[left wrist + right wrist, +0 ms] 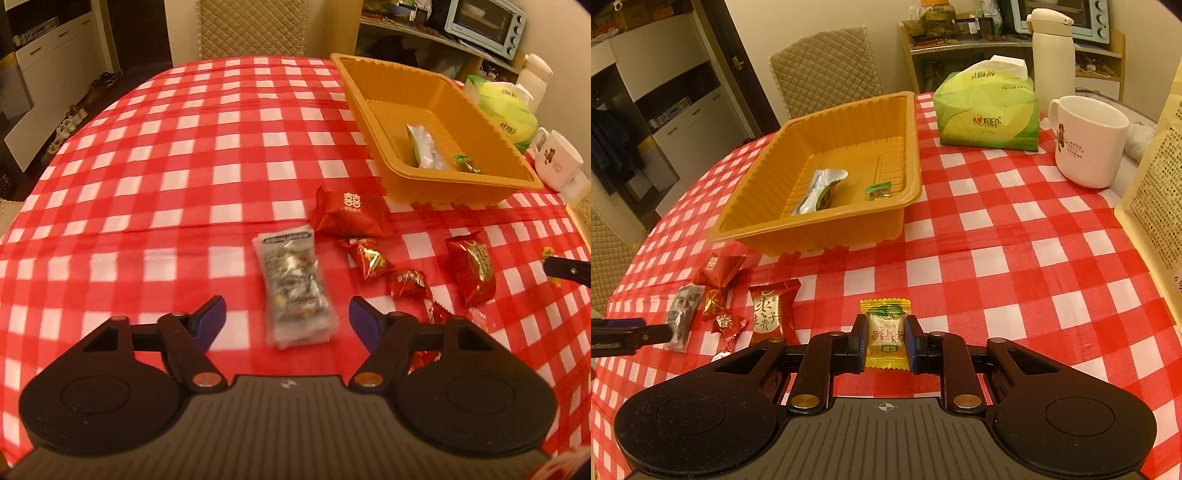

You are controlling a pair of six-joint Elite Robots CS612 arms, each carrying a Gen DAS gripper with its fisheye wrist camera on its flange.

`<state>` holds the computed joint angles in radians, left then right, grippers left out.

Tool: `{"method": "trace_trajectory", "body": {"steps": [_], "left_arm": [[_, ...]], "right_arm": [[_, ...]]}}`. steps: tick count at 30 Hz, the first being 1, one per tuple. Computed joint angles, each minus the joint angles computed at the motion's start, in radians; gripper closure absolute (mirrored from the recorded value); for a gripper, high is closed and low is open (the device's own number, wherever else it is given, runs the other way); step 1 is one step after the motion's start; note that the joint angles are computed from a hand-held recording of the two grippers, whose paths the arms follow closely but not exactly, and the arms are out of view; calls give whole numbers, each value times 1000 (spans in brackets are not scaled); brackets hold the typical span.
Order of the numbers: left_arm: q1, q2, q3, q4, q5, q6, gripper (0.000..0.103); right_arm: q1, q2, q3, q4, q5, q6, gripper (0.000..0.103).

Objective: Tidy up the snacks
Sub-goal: 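Grasp the clear nut pack with left tool while right tool holds yellow candy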

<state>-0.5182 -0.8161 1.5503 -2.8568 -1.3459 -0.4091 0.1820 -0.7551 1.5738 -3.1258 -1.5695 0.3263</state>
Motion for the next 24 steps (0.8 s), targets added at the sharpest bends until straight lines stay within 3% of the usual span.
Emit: {"method": "trace_trajectory", "body": {"steps": [2, 10, 14, 24], "left_arm": [[4, 18, -27, 29, -8, -13, 45], [14, 47, -67, 56, -31, 7, 54], [20, 50, -75, 56, -50, 4, 67], [20, 19, -41, 31, -59, 9, 69]], "right_arm": [[-1, -3, 5, -1, -1, 1, 82], [-8, -14, 24, -11, -4, 16, 82], [-9, -15, 25, -12, -3, 18, 82], [-11, -14, 16, -21, 23, 3, 82]]}}
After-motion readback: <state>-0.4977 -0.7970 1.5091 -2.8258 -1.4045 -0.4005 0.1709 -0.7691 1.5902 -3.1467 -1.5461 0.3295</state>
